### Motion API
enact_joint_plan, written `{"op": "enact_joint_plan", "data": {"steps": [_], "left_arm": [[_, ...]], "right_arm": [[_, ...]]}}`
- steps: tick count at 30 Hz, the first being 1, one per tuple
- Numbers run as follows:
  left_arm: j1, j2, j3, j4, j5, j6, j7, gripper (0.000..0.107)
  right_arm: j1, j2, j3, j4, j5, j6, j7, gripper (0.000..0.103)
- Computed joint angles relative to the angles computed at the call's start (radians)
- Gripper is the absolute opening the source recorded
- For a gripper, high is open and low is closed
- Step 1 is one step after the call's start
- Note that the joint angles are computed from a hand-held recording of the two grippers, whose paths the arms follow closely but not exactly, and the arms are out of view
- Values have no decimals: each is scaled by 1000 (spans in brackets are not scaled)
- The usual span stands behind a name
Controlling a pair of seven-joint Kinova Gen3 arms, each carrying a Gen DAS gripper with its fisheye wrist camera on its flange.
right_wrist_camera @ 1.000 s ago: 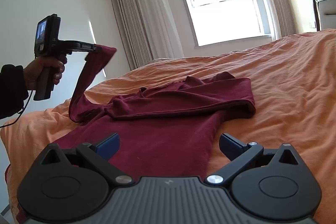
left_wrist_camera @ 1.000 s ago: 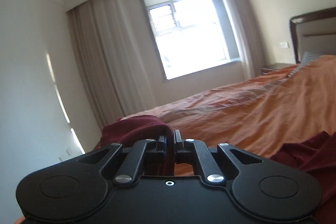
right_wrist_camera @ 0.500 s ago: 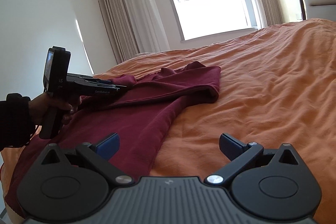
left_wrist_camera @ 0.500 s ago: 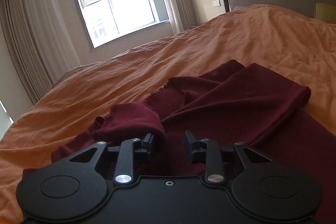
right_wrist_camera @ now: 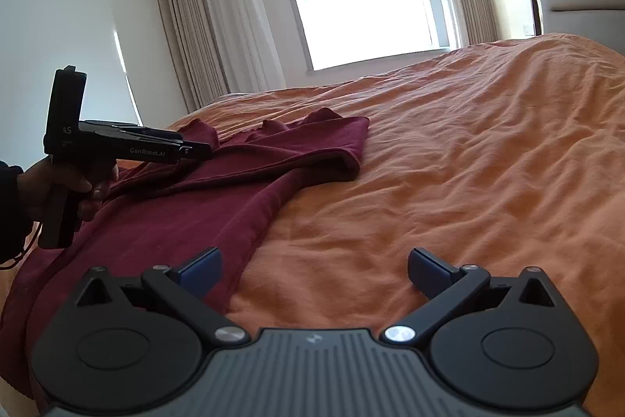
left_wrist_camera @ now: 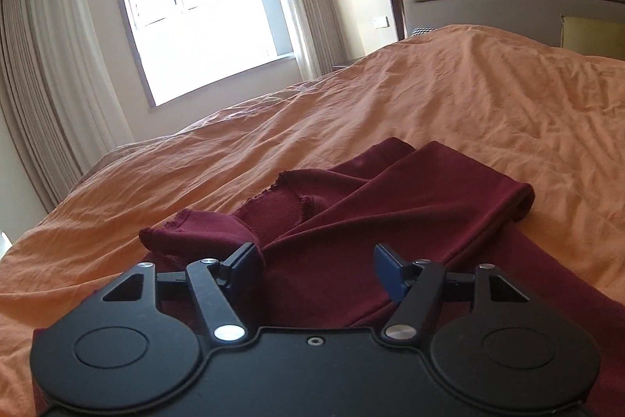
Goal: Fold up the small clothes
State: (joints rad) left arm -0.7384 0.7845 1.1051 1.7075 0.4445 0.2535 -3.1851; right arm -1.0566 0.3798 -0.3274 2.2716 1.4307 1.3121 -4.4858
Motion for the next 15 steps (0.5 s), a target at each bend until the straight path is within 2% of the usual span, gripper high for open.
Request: {"op": "enact_joint_plan", "data": {"steps": [2,4,7,11,14,15], "left_arm": [[-4,6,5,-1,-1,27,-14,70],[-2,8,9,19,4,11,-35,73],[19,1,-14,24,7,21,-28,74],[28,-4,-23,32,31,21,-21,76],[7,-11,-25,23,72,53,-2,87],[-3,-18,-26,24,96,56,5,97]], "right_arm": [[-11,-4,-4,-1,-36,17,7,103],[-19,-6,-4,1,-56,28,2,103],[-27,-8,-5,-2,-83,38,13,103],[-27,-16,-1,-22,-114,41,79,103],[-18,-14,11,-42,-120,43,130,103],[-14,-13,15,-49,-118,42,145,103]]}}
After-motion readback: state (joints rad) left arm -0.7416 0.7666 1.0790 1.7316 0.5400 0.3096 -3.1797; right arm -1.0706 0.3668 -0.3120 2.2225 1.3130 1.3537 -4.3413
